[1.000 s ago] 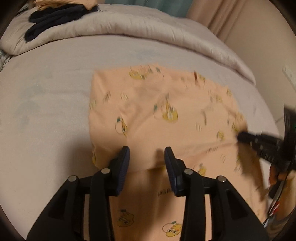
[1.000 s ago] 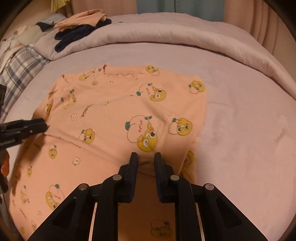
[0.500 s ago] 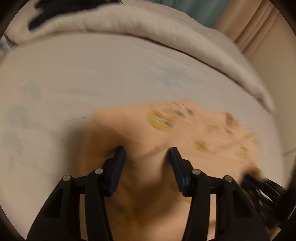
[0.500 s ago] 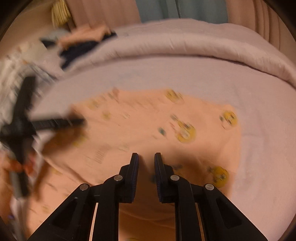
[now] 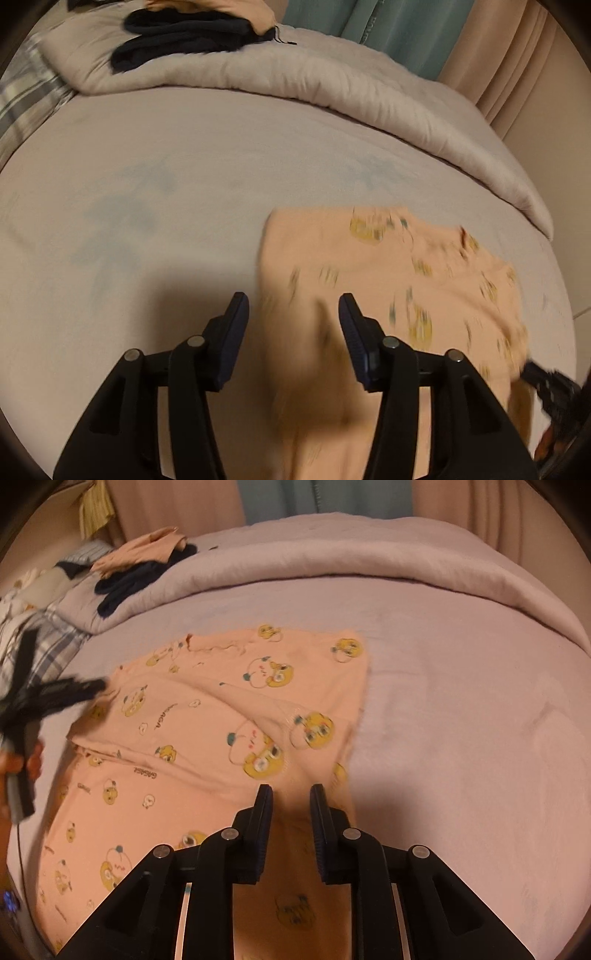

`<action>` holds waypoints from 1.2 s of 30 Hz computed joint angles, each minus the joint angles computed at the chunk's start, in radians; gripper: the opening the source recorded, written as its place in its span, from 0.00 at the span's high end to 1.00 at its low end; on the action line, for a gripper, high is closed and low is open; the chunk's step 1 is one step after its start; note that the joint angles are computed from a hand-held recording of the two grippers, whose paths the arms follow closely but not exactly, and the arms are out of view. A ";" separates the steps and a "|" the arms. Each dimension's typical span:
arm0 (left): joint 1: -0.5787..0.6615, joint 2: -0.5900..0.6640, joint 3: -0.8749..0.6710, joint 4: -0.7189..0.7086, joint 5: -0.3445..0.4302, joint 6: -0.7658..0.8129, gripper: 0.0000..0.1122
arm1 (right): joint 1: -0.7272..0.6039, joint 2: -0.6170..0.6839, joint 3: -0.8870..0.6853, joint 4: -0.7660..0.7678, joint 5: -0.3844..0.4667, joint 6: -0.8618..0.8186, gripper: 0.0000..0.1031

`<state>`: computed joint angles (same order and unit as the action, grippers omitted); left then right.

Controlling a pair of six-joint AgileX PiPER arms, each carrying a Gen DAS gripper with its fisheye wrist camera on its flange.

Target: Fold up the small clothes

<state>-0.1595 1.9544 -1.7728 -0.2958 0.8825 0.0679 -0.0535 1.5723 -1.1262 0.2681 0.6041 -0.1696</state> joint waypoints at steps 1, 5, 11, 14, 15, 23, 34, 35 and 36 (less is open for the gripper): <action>0.023 -0.055 0.090 -0.046 -0.021 0.044 0.53 | -0.020 -0.008 0.010 0.025 0.000 -0.027 0.80; 0.129 -0.238 0.379 -0.217 0.000 0.212 0.52 | -0.104 -0.078 0.077 0.157 0.041 -0.134 0.64; 0.259 -0.491 0.694 -0.367 0.093 0.344 0.46 | -0.230 -0.186 0.173 0.342 0.137 -0.301 0.55; 0.257 -0.599 0.777 -0.339 0.098 0.346 0.43 | -0.259 -0.215 0.200 0.364 0.170 -0.321 0.55; 0.248 -0.635 0.802 -0.320 0.092 0.336 0.43 | -0.258 -0.220 0.205 0.360 0.172 -0.314 0.55; 0.259 -0.735 0.895 -0.317 0.107 0.320 0.41 | -0.298 -0.270 0.264 0.347 0.207 -0.328 0.55; 0.318 -0.782 0.930 -0.331 0.145 0.325 0.41 | -0.343 -0.311 0.301 0.372 0.237 -0.324 0.54; 0.320 -0.781 0.928 -0.332 0.148 0.330 0.41 | -0.344 -0.313 0.303 0.376 0.240 -0.331 0.54; 0.321 -0.781 0.929 -0.332 0.150 0.334 0.41 | -0.344 -0.315 0.305 0.378 0.245 -0.336 0.54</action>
<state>0.1614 1.1735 -0.8434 -0.6277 1.0321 0.4015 -0.3971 1.2571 -0.8213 0.6461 0.8488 -0.5056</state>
